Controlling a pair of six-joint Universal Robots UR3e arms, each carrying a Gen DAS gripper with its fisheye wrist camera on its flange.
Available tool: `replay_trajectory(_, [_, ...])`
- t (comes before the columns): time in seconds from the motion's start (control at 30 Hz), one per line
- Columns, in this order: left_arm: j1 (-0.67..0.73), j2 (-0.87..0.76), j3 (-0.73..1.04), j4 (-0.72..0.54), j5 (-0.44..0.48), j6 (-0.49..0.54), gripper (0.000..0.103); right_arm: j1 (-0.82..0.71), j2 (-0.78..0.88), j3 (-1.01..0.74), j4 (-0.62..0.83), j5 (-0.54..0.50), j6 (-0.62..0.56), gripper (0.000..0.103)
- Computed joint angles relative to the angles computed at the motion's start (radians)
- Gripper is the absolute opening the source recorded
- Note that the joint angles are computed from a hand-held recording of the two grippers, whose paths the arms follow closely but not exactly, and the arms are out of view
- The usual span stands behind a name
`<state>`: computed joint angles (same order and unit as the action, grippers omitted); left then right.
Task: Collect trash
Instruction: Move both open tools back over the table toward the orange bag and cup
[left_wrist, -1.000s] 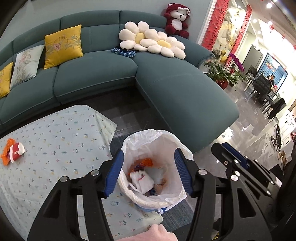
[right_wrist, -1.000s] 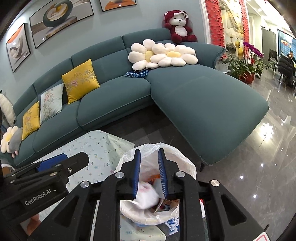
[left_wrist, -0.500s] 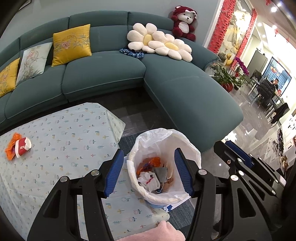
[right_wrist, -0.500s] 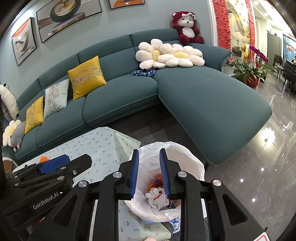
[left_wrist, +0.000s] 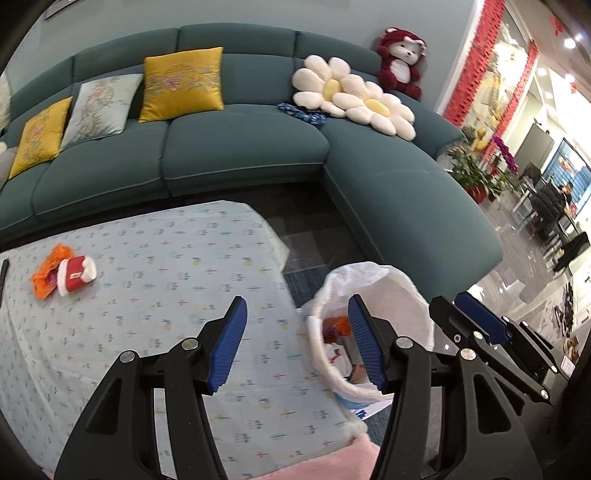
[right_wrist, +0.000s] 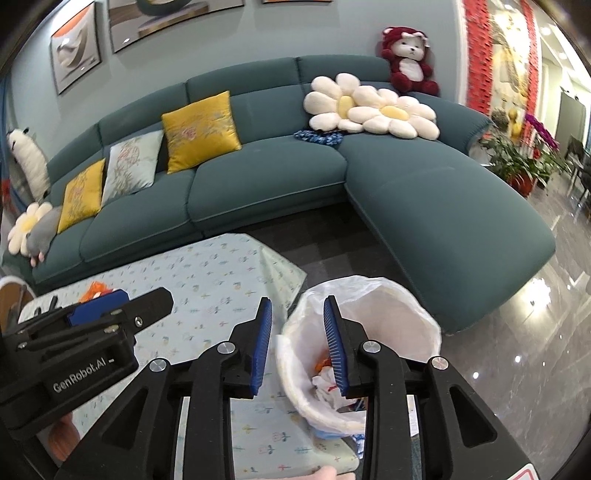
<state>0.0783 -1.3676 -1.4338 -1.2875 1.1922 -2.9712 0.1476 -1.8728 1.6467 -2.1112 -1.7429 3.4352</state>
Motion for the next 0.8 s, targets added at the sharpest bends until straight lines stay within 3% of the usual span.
replay_trajectory(0.43, [0.444,0.123,-0.123,-0.142,-0.137,0.262,0.054,0.326,0.388,-0.335,0.034,-0.121,0.124,0.032])
replay_trajectory(0.53, [0.532,0.127,-0.133,-0.169,-0.156,0.319,0.054,0.377,0.492,-0.450,0.059,-0.135,0.141,0.038])
replay_trajectory(0.8, [0.730,0.080,-0.138,-0.197,-0.182,0.434,0.054,0.486,0.762,-0.789,0.169,-0.136,0.171,0.039])
